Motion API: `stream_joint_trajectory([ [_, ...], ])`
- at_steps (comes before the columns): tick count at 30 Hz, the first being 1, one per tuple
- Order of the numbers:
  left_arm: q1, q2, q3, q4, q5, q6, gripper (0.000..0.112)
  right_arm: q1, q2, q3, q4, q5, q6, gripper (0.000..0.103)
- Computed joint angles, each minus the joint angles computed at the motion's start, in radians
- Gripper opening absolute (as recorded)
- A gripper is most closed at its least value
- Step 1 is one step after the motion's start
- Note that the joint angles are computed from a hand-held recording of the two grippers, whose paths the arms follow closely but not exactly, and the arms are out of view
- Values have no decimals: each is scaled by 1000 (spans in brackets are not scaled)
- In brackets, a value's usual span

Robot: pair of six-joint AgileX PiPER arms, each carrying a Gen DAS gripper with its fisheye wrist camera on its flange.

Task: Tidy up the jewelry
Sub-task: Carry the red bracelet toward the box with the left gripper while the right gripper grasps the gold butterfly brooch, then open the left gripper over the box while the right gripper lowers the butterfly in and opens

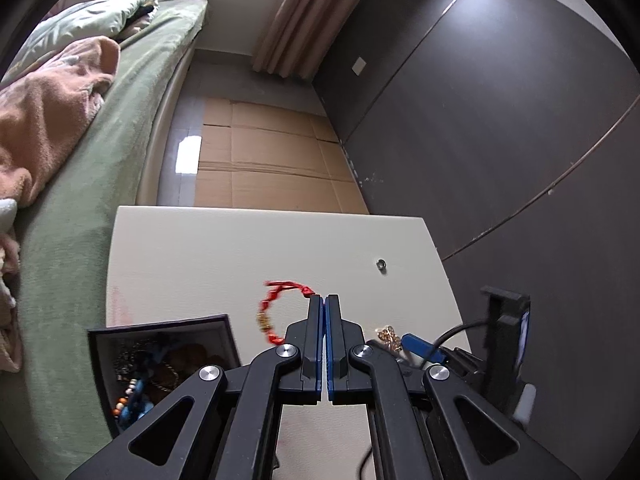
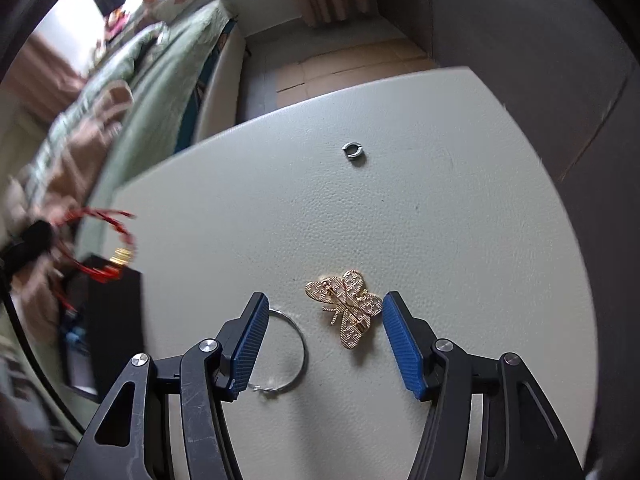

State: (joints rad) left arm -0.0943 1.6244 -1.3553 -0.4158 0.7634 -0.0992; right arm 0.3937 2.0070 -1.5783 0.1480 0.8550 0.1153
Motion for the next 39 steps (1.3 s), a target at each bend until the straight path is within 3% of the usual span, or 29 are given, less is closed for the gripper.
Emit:
stream_joint_trajectory([
  [6, 41, -23, 19, -47, 8, 59, 0, 47, -13, 9, -162, -5, 103, 42],
  [17, 65, -93, 95, -79, -12, 70, 0, 54, -57, 45, -156, 8, 77, 41],
  [23, 79, -170, 151, -102, -23, 74, 0, 6, -89, 73, -48, -9, 21, 41],
  [32, 92, -271, 133, -53, -21, 8, 0, -71, -201, 166, 290, -61, -212, 41],
  [39, 124, -292, 163, -4, -9, -16, 0, -75, -246, 205, 459, -81, -334, 41],
])
